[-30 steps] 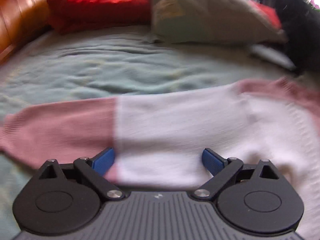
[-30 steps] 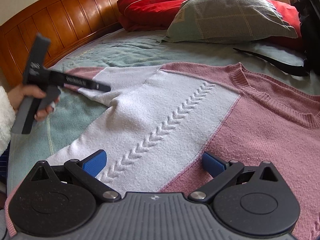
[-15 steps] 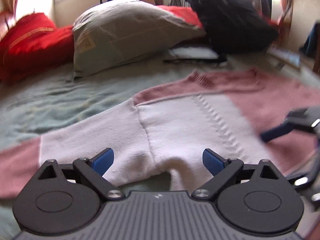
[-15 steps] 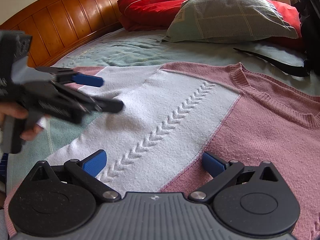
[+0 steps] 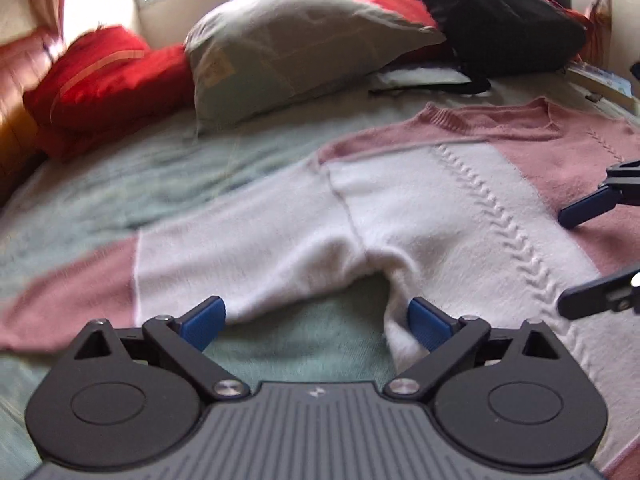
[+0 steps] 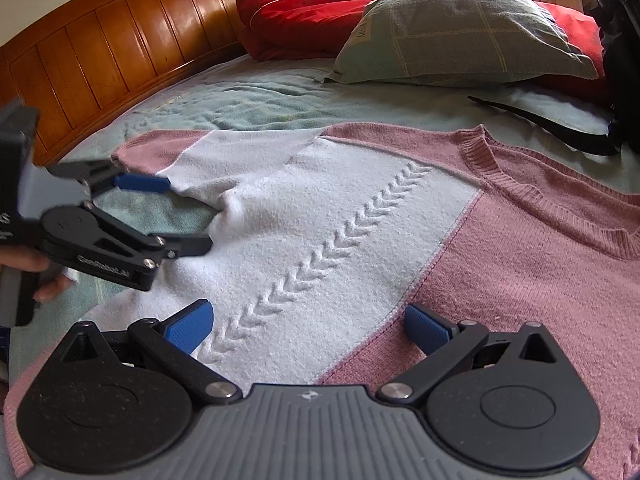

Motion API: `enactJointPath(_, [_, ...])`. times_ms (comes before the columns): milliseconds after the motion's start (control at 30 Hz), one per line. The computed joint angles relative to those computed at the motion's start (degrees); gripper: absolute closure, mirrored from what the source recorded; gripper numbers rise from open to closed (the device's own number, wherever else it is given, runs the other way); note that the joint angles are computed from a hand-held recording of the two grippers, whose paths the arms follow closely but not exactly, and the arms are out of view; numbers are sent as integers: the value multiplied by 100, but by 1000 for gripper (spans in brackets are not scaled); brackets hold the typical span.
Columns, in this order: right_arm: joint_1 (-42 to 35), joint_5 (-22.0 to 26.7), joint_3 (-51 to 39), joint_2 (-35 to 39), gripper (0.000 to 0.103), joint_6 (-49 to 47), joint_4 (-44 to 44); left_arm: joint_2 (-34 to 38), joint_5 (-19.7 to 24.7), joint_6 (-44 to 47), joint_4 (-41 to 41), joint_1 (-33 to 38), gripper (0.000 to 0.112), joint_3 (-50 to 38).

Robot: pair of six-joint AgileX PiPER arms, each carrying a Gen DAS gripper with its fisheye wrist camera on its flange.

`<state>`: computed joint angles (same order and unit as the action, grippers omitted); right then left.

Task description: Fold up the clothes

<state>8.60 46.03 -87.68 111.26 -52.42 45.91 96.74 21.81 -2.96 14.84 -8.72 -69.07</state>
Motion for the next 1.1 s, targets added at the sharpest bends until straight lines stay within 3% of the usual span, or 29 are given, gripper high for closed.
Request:
enactJointPath(67, [14, -35, 21, -11, 0, -2, -15, -5, -184, 41, 95, -131, 15, -68])
enactJointPath(267, [24, -70, 59, -38, 0, -49, -36, 783, -170, 1304, -1490, -144, 16, -954])
enactJointPath(400, [-8, -14, 34, -19, 0, -68, 8, 1135, 235, 2515, -3247, 192, 20, -1158])
enactJointPath(500, [-6, -18, 39, -16, 0, -82, 23, 1004, 324, 3445, -4497, 531, 19, -826])
enactJointPath(700, [32, -100, 77, -38, 0, -84, -29, 668, 683, 3102, -3982, 598, 19, -713])
enactJointPath(767, [52, -141, 103, -54, 0, -90, -55, 620, 827, 3203, -4385, 678, 19, -791])
enactJointPath(833, [68, -179, 133, -72, 0, -98, -72, 591, 690, 3463, -4820, 723, 19, -742])
enactJointPath(1000, [69, -199, 163, -73, 0, -148, -28, 744, 728, 2565, -4020, 642, 19, -850])
enactJointPath(1100, [72, -250, 218, -79, 0, -264, 22, 424, 1073, 1938, -3539, 597, 19, -906])
